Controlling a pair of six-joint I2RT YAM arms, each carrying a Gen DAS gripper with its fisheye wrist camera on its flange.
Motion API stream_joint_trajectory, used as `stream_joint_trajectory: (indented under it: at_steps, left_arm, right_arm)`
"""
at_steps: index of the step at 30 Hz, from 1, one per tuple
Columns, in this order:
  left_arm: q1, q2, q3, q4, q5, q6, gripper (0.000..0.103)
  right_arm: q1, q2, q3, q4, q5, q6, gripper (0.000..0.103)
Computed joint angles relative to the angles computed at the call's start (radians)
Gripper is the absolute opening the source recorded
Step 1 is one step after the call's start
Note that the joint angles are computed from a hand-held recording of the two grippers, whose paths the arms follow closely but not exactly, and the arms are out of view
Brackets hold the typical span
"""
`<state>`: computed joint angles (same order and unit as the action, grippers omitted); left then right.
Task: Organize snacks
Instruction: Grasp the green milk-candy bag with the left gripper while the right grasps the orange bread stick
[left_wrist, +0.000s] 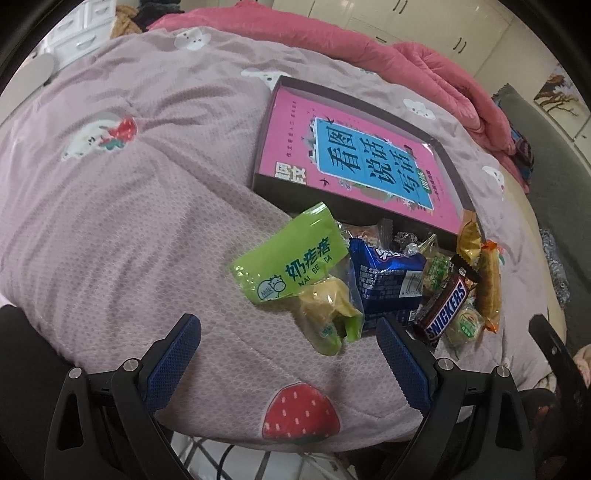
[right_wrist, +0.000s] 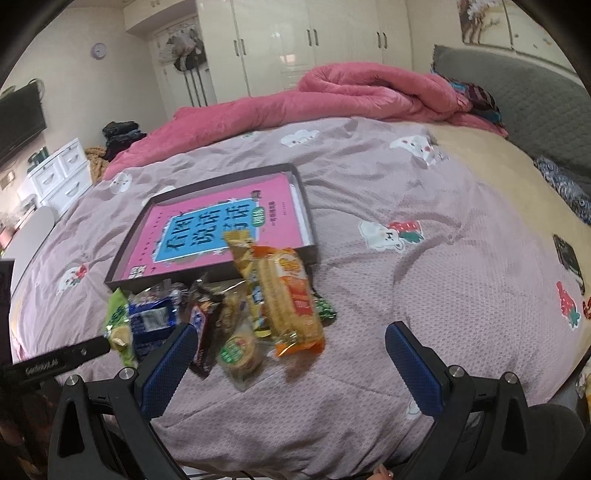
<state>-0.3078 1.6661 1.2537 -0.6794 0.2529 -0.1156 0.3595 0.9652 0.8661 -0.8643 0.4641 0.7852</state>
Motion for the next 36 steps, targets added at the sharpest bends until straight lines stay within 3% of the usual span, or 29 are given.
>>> stream_joint_trajectory:
  at_steps: [7, 13, 18, 20, 25, 28, 31, 36]
  left_arm:
    - [-0.015, 0.040, 0.019, 0.021, 0.029, -0.016, 0.088]
    - [-0.011, 0.075, 0.039, 0.021, 0.053, -0.027, 0.080]
    - [-0.016, 0.100, 0.051, 0.021, 0.063, -0.030, 0.076]
    - [-0.020, 0.115, 0.060, 0.026, 0.074, -0.031, 0.069]
    - [-0.022, 0.143, 0.079, 0.029, 0.099, -0.042, 0.059]
    - [-0.018, 0.161, 0.094, 0.031, 0.130, -0.041, 0.052]
    - [-0.013, 0.173, 0.096, 0.044, 0.156, -0.042, 0.052]
    - [0.015, 0.218, 0.124, 0.054, 0.242, -0.046, 0.049]
  right_arm:
    - [-0.232, 0.047, -0.019, 0.115, -0.236, -0.164, 0.102]
    - [-0.281, 0.154, 0.000, 0.167, -0.311, -0.260, 0.084]
    - [-0.270, 0.217, 0.014, 0.197, -0.318, -0.317, 0.064]
    - [-0.270, 0.239, 0.019, 0.211, -0.332, -0.338, 0.051]
    - [-0.284, 0.258, 0.018, 0.232, -0.352, -0.353, 0.035]
    - [-0.308, 0.244, 0.006, 0.256, -0.381, -0.347, 0.031]
    - [-0.315, 0.236, 0.002, 0.265, -0.390, -0.350, 0.024]
    - [-0.304, 0.224, -0.001, 0.274, -0.391, -0.354, 0.024]
